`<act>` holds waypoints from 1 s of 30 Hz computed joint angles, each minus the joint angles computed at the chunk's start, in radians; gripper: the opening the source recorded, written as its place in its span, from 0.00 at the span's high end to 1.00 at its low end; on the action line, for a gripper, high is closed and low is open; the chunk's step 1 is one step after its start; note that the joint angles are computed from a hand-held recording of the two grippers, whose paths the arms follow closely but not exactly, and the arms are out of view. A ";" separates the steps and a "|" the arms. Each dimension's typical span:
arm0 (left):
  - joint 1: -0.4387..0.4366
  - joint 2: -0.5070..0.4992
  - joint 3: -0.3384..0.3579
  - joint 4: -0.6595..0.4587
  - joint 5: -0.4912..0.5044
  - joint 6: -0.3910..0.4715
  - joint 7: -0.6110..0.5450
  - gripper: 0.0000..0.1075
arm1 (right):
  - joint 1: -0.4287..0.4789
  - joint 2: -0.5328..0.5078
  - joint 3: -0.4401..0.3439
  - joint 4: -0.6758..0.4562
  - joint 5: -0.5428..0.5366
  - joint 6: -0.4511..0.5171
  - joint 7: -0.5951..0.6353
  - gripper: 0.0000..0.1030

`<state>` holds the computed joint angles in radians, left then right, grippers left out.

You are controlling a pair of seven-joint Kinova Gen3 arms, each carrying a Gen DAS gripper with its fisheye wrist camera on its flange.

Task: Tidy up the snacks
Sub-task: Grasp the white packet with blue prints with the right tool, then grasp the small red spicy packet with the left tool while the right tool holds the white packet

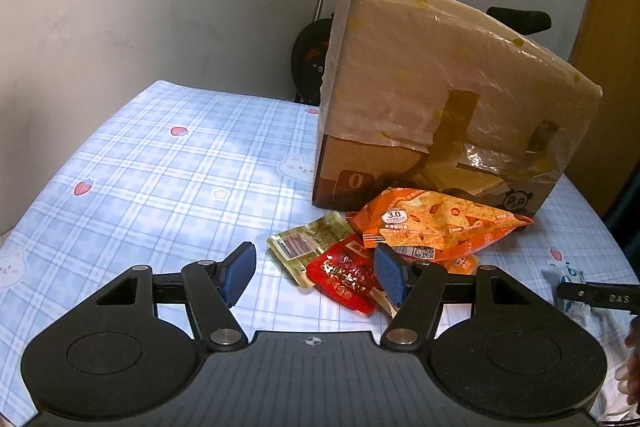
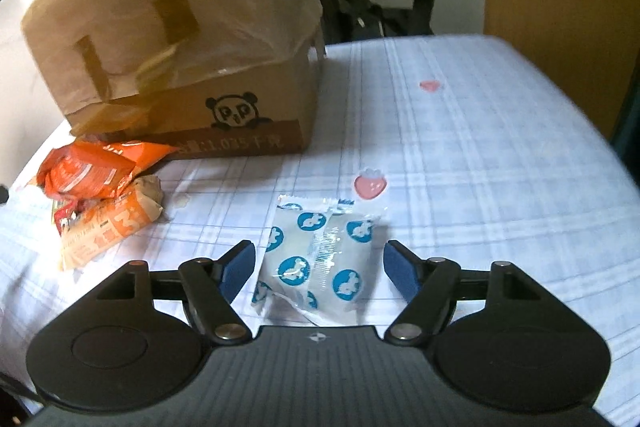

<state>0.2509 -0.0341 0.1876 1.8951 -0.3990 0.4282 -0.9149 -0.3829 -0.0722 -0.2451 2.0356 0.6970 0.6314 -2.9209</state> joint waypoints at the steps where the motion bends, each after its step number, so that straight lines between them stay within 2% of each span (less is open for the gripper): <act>1: 0.000 0.000 0.000 0.000 0.001 0.002 0.002 0.37 | 0.007 0.008 0.007 -0.004 -0.023 -0.015 0.009 0.28; 3: -0.001 -0.001 -0.004 0.000 0.013 0.004 -0.008 0.37 | -0.007 0.027 0.027 -0.012 -0.027 -0.027 -0.001 0.29; 5: -0.001 -0.001 -0.007 0.001 0.035 0.003 -0.027 0.37 | -0.009 0.044 0.005 -0.025 0.018 -0.006 -0.028 0.42; 10: 0.000 0.004 -0.010 -0.006 0.074 0.010 -0.067 0.37 | -0.053 0.071 0.015 -0.023 0.109 -0.033 -0.030 0.48; 13: 0.001 0.007 -0.018 -0.013 0.129 0.012 -0.130 0.37 | -0.083 0.084 0.018 -0.015 0.184 -0.037 -0.073 0.49; 21: 0.006 0.031 -0.029 -0.026 0.247 0.042 -0.275 0.37 | -0.151 0.096 0.015 0.060 0.432 -0.022 -0.324 0.49; 25: 0.015 0.048 -0.028 -0.033 0.267 0.050 -0.313 0.37 | -0.162 0.096 0.015 0.070 0.468 -0.012 -0.365 0.49; 30: 0.034 0.078 -0.034 -0.052 0.221 0.060 -0.276 0.37 | -0.162 0.090 0.015 0.085 0.496 -0.022 -0.402 0.49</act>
